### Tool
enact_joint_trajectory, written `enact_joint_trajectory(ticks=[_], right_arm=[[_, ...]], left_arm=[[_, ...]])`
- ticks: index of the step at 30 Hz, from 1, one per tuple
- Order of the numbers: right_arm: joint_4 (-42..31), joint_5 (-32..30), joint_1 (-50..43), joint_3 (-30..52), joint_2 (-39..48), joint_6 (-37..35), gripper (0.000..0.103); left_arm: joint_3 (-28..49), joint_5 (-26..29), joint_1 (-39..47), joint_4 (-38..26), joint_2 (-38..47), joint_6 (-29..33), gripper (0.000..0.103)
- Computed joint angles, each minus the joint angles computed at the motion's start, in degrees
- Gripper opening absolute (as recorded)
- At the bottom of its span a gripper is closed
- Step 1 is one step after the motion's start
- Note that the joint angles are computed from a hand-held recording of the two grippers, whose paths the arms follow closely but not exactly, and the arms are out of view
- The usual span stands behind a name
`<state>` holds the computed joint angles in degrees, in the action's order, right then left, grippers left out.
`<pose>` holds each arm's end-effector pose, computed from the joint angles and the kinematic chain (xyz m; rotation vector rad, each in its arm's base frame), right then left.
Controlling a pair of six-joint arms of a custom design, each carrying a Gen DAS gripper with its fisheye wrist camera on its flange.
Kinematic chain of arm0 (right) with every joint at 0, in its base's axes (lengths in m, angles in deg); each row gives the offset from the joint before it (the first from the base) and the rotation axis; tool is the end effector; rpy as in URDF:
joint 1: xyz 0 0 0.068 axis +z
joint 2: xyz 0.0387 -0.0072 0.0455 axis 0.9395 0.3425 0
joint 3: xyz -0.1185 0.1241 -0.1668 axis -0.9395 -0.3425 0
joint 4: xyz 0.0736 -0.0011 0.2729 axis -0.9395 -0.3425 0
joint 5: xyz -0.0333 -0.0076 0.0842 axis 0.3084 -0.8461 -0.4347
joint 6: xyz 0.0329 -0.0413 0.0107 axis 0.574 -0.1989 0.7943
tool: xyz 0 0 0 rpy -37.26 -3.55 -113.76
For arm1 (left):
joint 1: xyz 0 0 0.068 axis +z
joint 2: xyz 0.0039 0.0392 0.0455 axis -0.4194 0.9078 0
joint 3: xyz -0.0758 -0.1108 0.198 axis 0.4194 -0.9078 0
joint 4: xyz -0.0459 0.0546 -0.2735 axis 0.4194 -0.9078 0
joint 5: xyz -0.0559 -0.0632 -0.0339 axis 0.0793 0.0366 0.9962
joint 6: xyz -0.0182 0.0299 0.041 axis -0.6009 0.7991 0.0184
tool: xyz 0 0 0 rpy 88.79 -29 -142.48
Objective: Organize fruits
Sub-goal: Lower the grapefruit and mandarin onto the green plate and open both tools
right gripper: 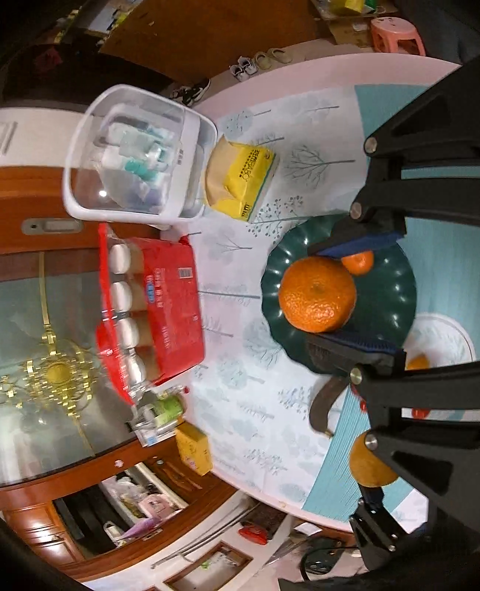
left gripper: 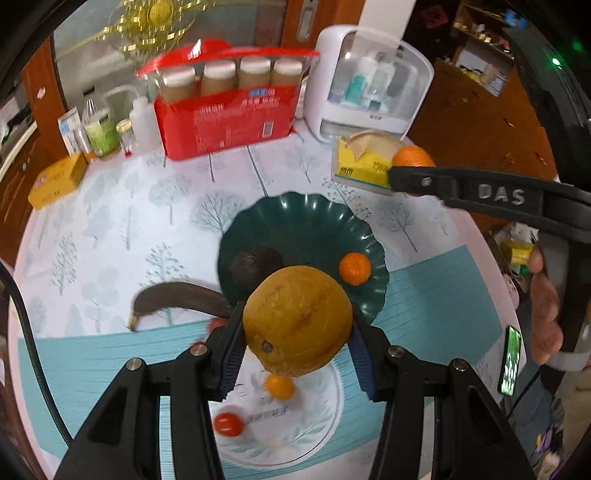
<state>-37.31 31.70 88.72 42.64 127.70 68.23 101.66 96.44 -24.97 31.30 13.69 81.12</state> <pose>0.3001 0.0994 0.2442 -0.0234 2.5894 0.1475 0.2717 -0.0122 0.2065 0.4491 2.6228 -0.3574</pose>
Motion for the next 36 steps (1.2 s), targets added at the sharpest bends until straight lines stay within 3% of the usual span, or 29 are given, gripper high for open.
enact_joint_trajectory(ticks=[6,13,21,25,27,29,31,36], right_arm=[[6.94,-7.13,-4.67,-2.59,9.26,-7.46,0.039],[12.54,-11.22,-7.33,-1.99,21.59,-12.97,0.039],[15.2,-13.51,-8.03,3.28,32.7,-14.3,0.039],[17.82,-11.76,-7.26,3.12,34.0,-14.7,0.041],[17.92,-11.88,-7.21,3.53,34.37,-14.34,0.041],[17.68,-12.54,-7.34,4.12,34.79,-14.08,0.044],[18.13,-12.96,-7.58,3.88,34.71,-14.08,0.047],[20.16,-13.19,-7.71,1.01,32.07,-13.31,0.048]], left_arm=[[-5.67,-6.94,-8.89,12.73,6.44,-14.91,0.05],[-6.26,-12.78,-12.23,23.12,17.63,-24.69,0.049],[-3.55,-15.42,-13.72,26.31,26.22,-26.32,0.05],[-2.27,-15.09,-13.35,26.8,29.26,-26.28,0.05],[-2.76,-15.42,-13.38,27.62,28.9,-26.03,0.054],[-2.75,-15.2,-13.43,27.83,28.47,-25.5,0.07],[-3.14,-16.15,-13.8,28.19,27.37,-25.42,0.08],[-2.41,-17.48,-14.27,26.55,26.89,-24.93,0.082]])
